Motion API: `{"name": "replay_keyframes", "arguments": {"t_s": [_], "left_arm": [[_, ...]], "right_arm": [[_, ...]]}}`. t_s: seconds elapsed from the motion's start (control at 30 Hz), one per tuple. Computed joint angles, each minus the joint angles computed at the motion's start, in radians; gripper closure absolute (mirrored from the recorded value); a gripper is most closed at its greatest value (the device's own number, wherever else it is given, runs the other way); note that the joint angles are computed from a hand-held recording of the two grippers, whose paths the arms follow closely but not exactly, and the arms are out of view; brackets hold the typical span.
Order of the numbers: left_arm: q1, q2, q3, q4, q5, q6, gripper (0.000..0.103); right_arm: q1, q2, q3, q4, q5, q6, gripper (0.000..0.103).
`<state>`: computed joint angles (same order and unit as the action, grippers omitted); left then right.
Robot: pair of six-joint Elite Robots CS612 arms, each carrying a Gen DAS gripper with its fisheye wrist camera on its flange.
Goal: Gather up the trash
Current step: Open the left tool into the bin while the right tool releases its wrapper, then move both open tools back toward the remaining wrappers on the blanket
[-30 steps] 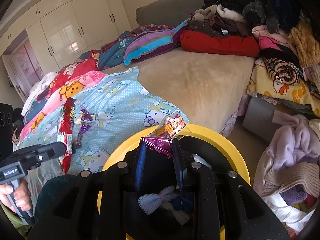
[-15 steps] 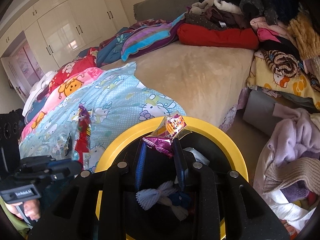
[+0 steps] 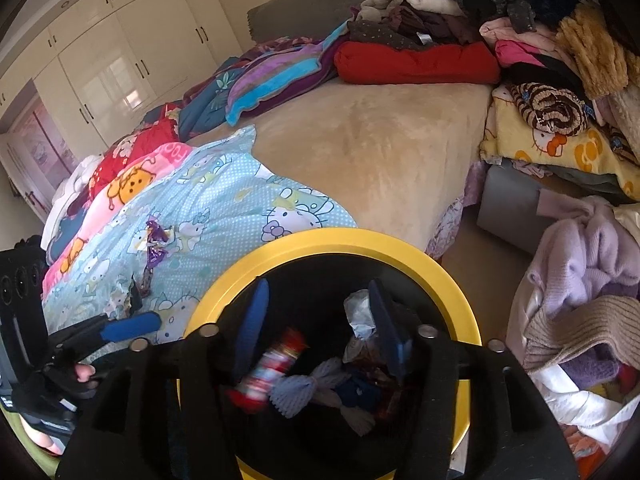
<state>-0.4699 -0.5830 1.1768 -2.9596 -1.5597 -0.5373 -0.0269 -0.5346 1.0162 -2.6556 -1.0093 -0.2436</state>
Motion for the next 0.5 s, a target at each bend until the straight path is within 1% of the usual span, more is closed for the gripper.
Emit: {"name": "replay_keyframes", "arguments": {"t_s": [0.1,0.23,0.4,0.5], "left_arm": [[0.004,-0.008,0.014,-0.024,0.013,-0.029,0.013],[0.003,-0.021,0.035,-0.050,0.046,-0.036,0.011],[-0.003,-0.039,0.063,-0.077,0.107,-0.019,0.011],[-0.004,-0.048,0.075,-0.090,0.131,-0.009,0.011]], "right_arm": [[0.002,-0.001,0.004,-0.011,-0.004,0.006,0.037],[0.005,-0.005,0.015,-0.039,-0.002,0.016,0.031],[0.014,-0.011,0.025,-0.066,0.004,0.024,0.029],[0.018,-0.015,0.035,-0.094,0.007,0.027,0.024]]}}
